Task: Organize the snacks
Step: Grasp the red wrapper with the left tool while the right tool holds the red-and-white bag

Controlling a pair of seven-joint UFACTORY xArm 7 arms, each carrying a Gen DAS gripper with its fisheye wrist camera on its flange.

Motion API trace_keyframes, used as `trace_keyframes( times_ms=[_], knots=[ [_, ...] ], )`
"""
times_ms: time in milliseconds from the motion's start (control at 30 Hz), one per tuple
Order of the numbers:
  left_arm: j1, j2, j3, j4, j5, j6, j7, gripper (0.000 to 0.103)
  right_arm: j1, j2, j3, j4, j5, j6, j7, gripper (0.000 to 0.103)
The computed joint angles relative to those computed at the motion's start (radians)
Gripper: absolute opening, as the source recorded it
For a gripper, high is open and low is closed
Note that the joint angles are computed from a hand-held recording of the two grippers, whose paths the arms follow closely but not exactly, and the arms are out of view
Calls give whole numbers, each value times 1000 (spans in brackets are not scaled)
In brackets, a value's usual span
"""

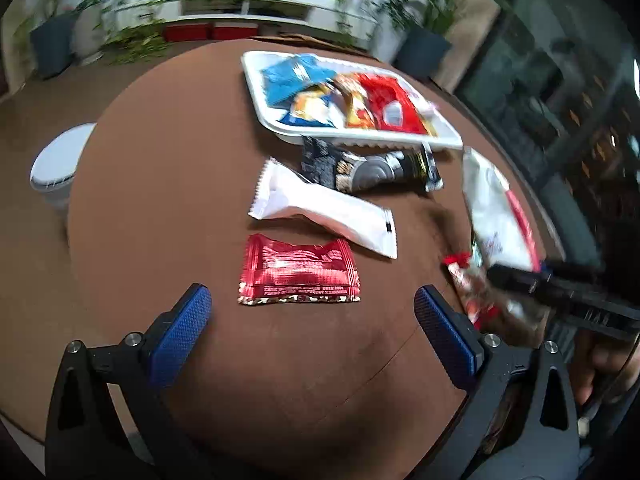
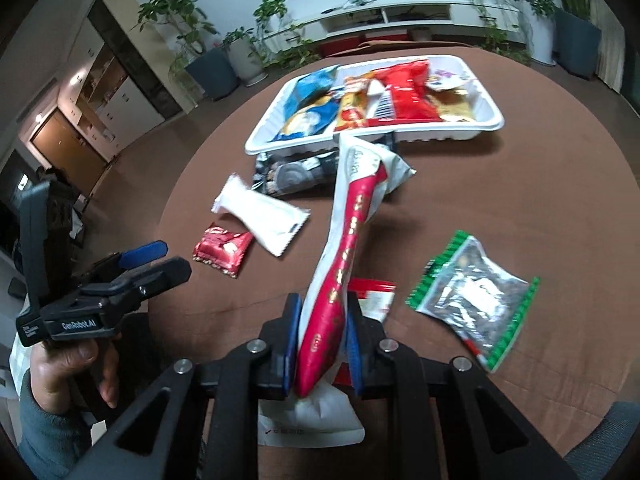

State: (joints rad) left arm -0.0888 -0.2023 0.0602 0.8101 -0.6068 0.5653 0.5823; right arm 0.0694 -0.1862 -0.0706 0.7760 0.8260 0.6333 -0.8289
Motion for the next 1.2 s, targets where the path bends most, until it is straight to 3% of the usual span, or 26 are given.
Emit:
trace_keyframes(
  times_ms=[100,233,333,467,667,800,967,1067,1200],
  knots=[
    [4,42,-5,39,64,29,67,101,-4,2,-10,4,10,20,-22,22],
    [-13,81,25,113,64,56,342,101,-9,-1,-12,4,25,40,-42,22],
    [23,123,-2,188,89,147,470,98,-13,6,-11,10,34,47,-47,22],
    [56,176,-20,273,116,293,589,84,-23,15,-13,18,48,56,-53,22],
    [66,232,-65,305,223,337,607,78,-35,23,-9,22,55,63,-50,22],
    [74,273,-76,339,239,366,589,46,-40,25,-8,22,58,69,-53,22],
    [83,275,-81,339,261,365,568,46,-48,34,-8,29,64,74,-58,22],
    [80,272,-79,345,316,373,480,52,-51,36,-8,30,66,81,-65,22],
    [69,265,-86,341,380,362,429,50,-53,32,-6,27,71,82,-73,22]
  ],
)
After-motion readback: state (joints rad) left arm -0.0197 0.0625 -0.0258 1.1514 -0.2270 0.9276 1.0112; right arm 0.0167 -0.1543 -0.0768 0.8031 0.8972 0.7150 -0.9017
